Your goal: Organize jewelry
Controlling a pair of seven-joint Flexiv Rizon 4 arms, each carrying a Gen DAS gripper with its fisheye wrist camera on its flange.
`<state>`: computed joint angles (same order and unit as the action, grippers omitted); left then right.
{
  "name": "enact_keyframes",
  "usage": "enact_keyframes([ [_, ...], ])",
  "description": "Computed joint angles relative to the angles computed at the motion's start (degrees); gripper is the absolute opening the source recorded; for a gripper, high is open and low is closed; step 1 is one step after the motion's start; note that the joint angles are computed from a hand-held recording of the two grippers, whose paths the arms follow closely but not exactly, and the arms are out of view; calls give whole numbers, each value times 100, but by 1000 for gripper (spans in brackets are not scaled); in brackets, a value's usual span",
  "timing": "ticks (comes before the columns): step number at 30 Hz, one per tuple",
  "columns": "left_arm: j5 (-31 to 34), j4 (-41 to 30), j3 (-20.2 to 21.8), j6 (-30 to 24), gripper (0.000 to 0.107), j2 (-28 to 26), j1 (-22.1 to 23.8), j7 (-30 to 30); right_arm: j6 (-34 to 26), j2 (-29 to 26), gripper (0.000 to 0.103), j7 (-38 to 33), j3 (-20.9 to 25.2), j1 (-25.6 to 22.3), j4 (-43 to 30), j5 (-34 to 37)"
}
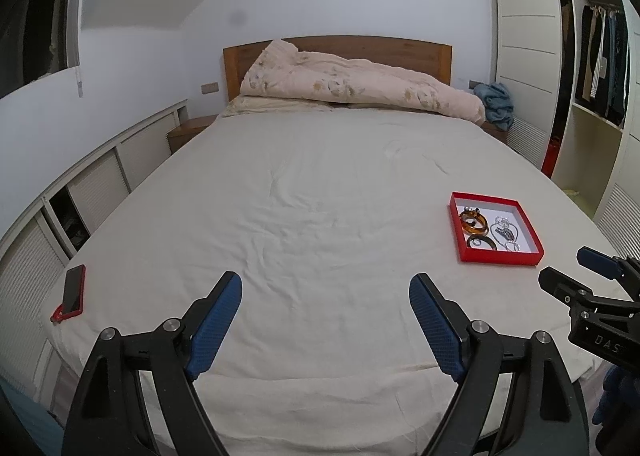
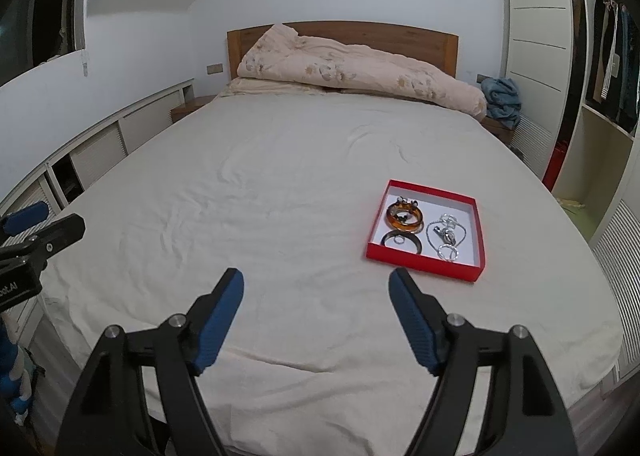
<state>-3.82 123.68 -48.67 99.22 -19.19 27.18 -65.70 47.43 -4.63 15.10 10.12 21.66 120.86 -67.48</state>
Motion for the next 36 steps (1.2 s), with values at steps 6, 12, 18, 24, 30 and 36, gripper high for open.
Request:
enact_keyframes([
  [6,-28,-26,197,-48,85,-50,-196,17,-56,-40,75,36,6,15,54,86],
  [12,-136,-62,405,-112,85,-98,-416,79,-32,-82,75,63,-15,14,108,142],
  [18,-238,-99,788,-144,85,-109,-806,154,-30,-114,76,45,-29,12,145,209],
  [24,-402,-162,1112,-221,86,-142,-1151,255,-28,-146,85,78,-48,14,179,240],
  [30,-553,-217,1531,-309,89,-163,-1579,356,31,-179,86,101,-71,-2,215,241],
  [36,-700,-281,1862,-357,90,-227,-1944,449,28,-184,88,188,-85,-17,263,196],
])
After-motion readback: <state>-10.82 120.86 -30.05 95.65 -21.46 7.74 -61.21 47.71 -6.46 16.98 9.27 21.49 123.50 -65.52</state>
